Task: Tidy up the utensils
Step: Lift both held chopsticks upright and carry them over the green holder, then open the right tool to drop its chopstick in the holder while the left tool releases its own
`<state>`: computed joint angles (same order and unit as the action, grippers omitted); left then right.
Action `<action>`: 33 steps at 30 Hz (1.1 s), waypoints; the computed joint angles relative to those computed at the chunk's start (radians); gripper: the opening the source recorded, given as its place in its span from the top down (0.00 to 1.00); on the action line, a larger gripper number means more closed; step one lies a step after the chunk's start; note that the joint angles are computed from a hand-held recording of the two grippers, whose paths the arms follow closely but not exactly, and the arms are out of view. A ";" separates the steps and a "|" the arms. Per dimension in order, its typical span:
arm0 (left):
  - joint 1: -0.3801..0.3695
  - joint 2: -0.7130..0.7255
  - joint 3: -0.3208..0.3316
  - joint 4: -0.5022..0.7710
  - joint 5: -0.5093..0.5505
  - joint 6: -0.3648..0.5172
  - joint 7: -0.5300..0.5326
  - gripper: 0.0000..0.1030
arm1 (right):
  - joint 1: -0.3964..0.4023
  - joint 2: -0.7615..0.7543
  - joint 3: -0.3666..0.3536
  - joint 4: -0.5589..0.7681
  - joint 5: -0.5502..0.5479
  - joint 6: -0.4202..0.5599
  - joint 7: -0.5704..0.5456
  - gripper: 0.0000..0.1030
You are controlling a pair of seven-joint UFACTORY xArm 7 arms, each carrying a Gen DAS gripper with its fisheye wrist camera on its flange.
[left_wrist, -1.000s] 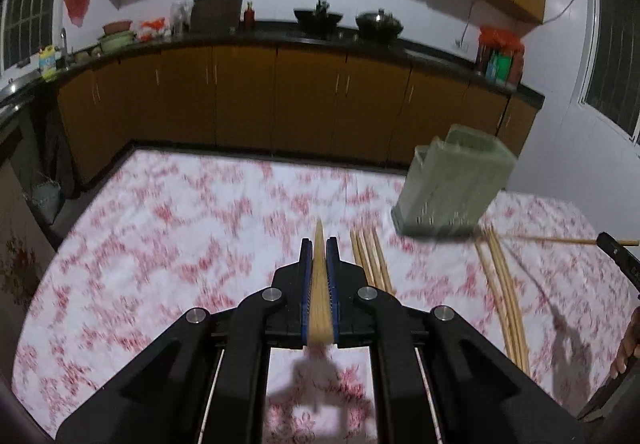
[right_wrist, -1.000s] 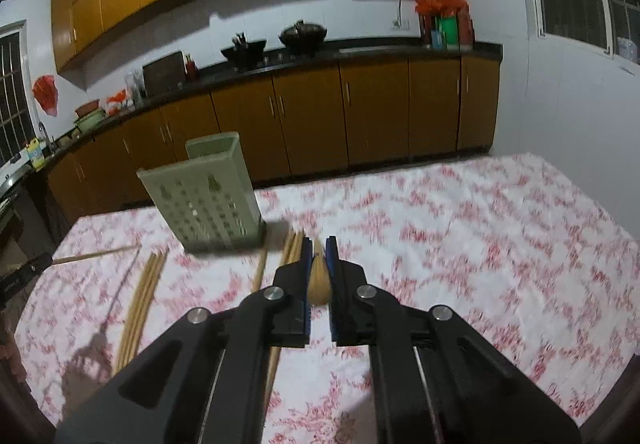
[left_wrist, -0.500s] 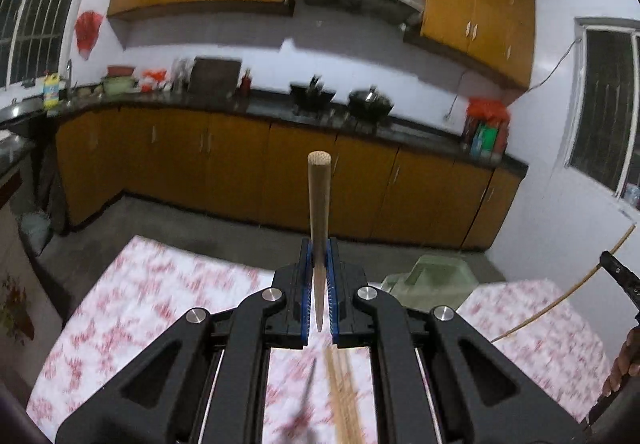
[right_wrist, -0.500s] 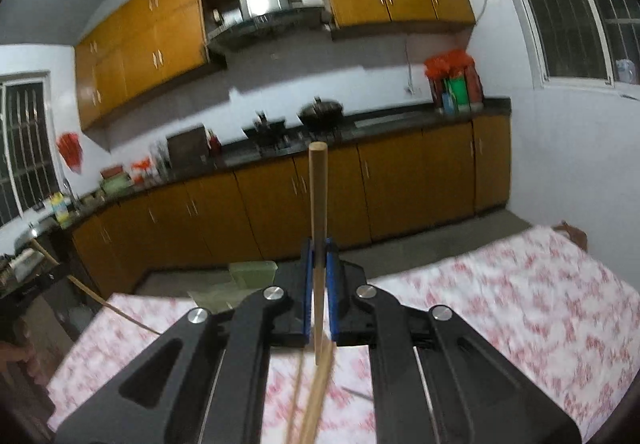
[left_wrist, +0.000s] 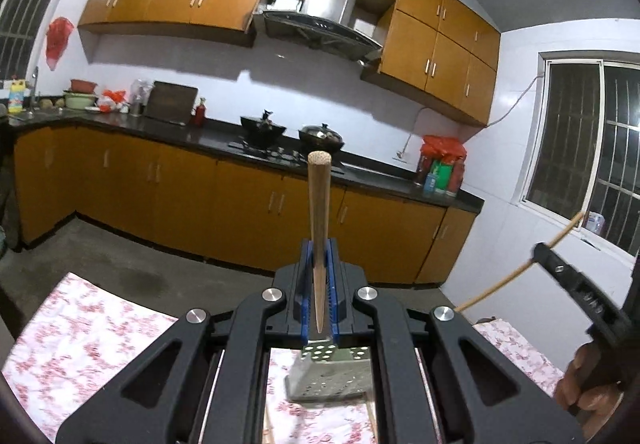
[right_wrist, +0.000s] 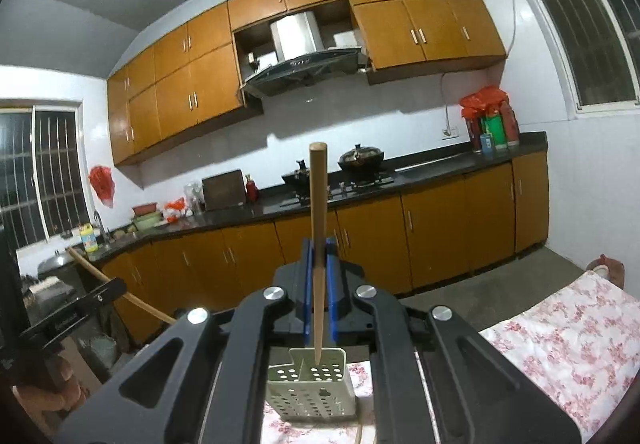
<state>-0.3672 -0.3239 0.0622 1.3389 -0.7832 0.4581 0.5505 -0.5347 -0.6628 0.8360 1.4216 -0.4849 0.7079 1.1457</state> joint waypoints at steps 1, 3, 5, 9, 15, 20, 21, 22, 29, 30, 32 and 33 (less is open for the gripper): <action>-0.003 0.009 0.000 0.002 -0.003 0.004 0.003 0.93 | -0.010 0.013 0.018 0.002 -0.002 0.004 0.001 0.92; -0.003 0.033 -0.005 0.008 -0.003 0.025 0.001 0.93 | -0.008 0.041 0.029 -0.004 0.001 0.010 -0.005 0.92; 0.006 0.052 -0.016 0.014 0.002 0.043 -0.006 0.93 | 0.000 0.065 0.037 -0.008 -0.005 0.019 0.000 0.92; 0.027 0.067 -0.033 0.012 0.012 0.084 -0.022 0.93 | 0.034 0.111 0.043 -0.016 -0.036 0.044 0.018 0.92; 0.042 0.048 -0.039 -0.009 0.006 0.105 -0.012 0.92 | 0.118 0.118 0.000 -0.049 -0.099 0.053 0.067 0.79; 0.043 0.030 -0.038 -0.024 0.003 0.105 -0.016 0.92 | 0.188 0.092 -0.043 -0.069 -0.136 0.082 0.099 0.73; 0.039 0.022 -0.032 -0.028 -0.009 0.104 -0.011 0.92 | 0.204 0.078 -0.054 -0.078 -0.137 0.092 0.105 0.72; 0.036 0.015 -0.028 -0.034 -0.018 0.102 -0.005 0.90 | 0.219 0.064 -0.067 -0.090 -0.135 0.097 0.109 0.71; 0.011 -0.030 -0.008 -0.067 -0.055 0.072 0.021 0.79 | 0.296 -0.023 -0.119 -0.170 -0.084 0.153 0.141 0.69; 0.009 -0.031 -0.006 -0.068 -0.055 0.070 0.019 0.78 | 0.305 -0.033 -0.125 -0.183 -0.076 0.156 0.143 0.69; 0.004 -0.037 -0.005 -0.072 -0.056 0.066 0.016 0.78 | 0.319 -0.049 -0.133 -0.200 -0.064 0.165 0.140 0.69; 0.002 -0.041 -0.003 -0.076 -0.058 0.063 0.016 0.78 | 0.324 -0.055 -0.135 -0.207 -0.059 0.169 0.138 0.69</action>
<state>-0.3656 -0.3652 0.0595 1.2632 -0.8409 0.5215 0.5663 -0.2104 -0.7177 0.7009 1.2151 -0.5437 0.8766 1.2836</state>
